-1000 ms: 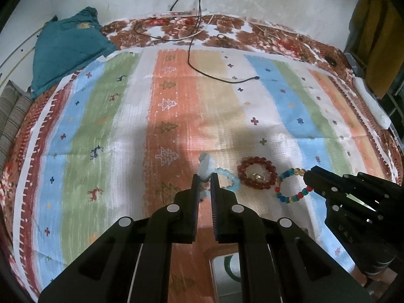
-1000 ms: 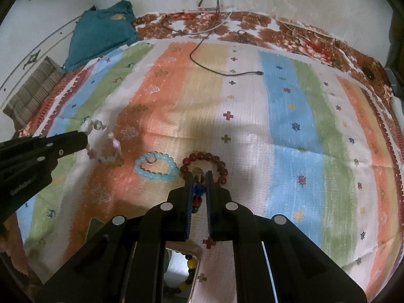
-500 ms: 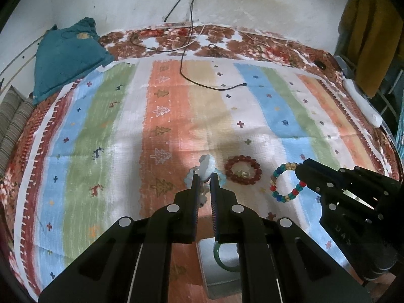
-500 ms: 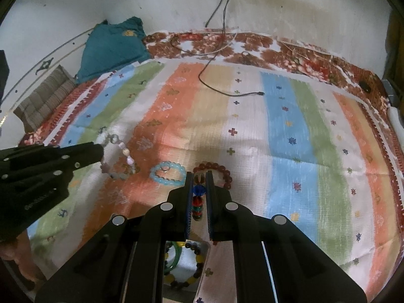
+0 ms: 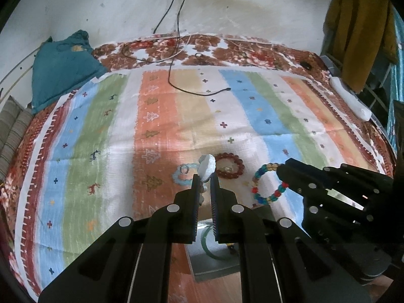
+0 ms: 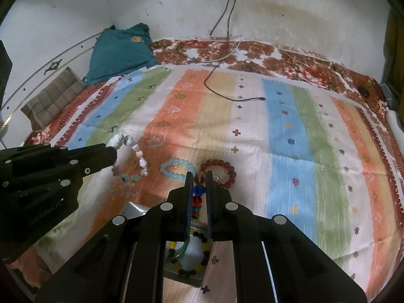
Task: Organize jewelry
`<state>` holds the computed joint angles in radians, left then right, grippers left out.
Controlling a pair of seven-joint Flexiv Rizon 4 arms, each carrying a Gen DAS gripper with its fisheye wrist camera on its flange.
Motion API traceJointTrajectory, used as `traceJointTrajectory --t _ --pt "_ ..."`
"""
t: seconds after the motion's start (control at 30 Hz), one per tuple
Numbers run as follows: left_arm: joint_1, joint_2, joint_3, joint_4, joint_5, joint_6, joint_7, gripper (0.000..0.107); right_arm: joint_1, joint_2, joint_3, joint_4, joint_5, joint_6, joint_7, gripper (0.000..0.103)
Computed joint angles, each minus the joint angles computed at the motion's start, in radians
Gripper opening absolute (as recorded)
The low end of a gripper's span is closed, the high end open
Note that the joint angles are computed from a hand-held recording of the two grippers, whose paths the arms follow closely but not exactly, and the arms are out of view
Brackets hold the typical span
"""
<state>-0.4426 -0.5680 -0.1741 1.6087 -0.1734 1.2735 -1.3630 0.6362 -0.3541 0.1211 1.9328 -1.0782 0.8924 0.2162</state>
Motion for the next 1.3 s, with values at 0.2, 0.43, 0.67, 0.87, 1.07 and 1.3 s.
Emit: traceJointTrajectory --t 0.2,0.43,0.67,0.87,1.07,1.3 --pt "0.021 0.03 -0.036 0.056 -0.024 0.032 0.031 0.008 0.012 0.008 0.01 0.008 -0.005 -0.015 0.003 0.011" --pt "0.026 0.058 -0.05 0.107 -0.042 0.057 0.056 0.008 0.023 0.016 0.02 0.015 -0.014 -0.021 0.014 0.011" --pt "0.027 0.083 -0.056 0.152 -0.049 0.09 0.073 0.008 0.028 0.022 0.026 0.022 -0.016 -0.023 0.025 0.011" --pt "0.056 0.102 -0.094 0.193 -0.082 0.109 0.104 0.008 0.037 0.034 0.039 0.04 -0.022 -0.028 0.05 0.011" --pt "0.057 0.12 -0.1 0.233 -0.103 0.126 0.123 0.008 0.044 0.039 0.047 0.047 -0.024 -0.03 0.059 0.011" --pt "0.058 0.133 -0.099 0.256 -0.11 0.136 0.12 0.008 0.046 0.039 0.049 0.051 -0.026 -0.027 0.066 0.011"
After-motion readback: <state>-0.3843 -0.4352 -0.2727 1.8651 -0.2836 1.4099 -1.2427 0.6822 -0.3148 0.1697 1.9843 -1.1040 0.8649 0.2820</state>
